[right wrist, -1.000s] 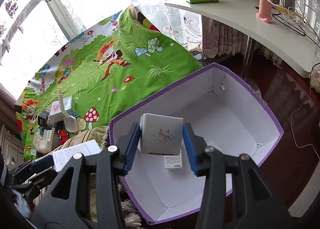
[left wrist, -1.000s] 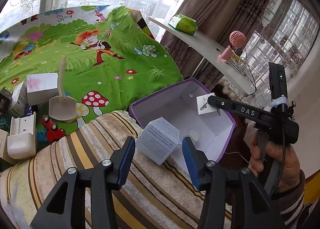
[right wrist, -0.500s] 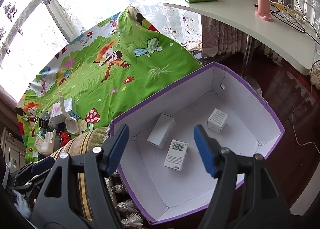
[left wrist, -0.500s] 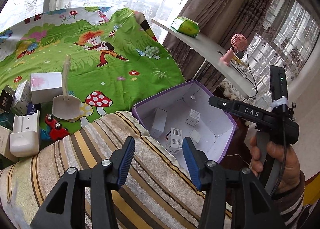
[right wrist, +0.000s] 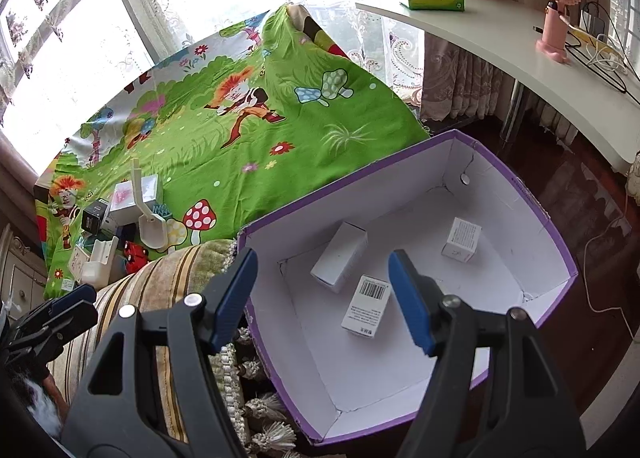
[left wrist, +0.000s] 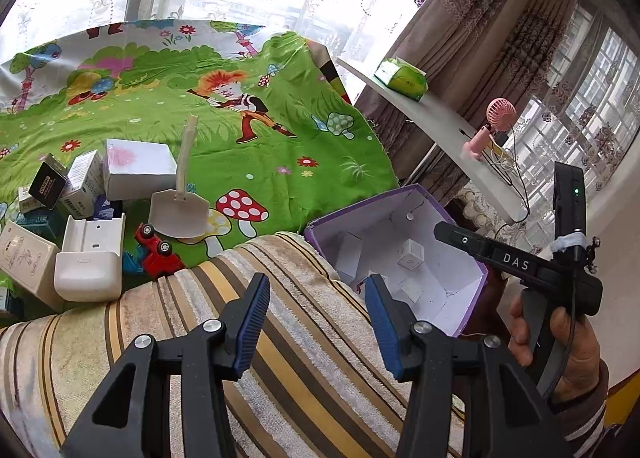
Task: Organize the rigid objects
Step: 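Move both open grippers back toward the pile of boxes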
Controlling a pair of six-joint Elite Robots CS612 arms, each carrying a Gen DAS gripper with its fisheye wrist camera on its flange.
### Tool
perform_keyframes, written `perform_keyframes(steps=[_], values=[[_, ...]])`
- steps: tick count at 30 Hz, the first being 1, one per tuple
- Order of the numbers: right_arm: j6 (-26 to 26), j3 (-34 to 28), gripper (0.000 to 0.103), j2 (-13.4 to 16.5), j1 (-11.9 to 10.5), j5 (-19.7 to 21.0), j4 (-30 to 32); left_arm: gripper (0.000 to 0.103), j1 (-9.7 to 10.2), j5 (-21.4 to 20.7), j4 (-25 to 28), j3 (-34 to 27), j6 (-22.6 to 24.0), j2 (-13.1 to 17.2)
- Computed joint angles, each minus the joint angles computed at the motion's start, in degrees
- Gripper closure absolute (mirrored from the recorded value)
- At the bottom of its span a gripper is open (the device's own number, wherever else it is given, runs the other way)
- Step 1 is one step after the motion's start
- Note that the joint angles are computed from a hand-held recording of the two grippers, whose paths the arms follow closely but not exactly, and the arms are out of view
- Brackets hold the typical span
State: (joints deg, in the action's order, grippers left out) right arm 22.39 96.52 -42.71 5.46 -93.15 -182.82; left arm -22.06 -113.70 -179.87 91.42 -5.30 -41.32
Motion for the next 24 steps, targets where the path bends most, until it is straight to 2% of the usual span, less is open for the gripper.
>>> perform_keyframes(steps=[8,14,22,24], values=[[-2.28,-1.65,0.032,0.89,1.01,3.66,1.34,0.052,2.72,1.77,-2.14,0.61,-5.31,0.17],[-3.35,-3.0,0.032,1.44,1.84,4.66,3.42,0.052,5.02,3.24,-3.05,1.16,-9.17,0.41],[-6.43,-5.66,0.029,2.44,3.48,6.24,6.55,0.052,7.45,5.43,-3.22,1.8,-11.5,0.43],[-7.46,-6.5,0.029,2.75,4.02,6.45,7.41,0.049,8.05,6.18,-2.91,1.9,-11.95,0.39]])
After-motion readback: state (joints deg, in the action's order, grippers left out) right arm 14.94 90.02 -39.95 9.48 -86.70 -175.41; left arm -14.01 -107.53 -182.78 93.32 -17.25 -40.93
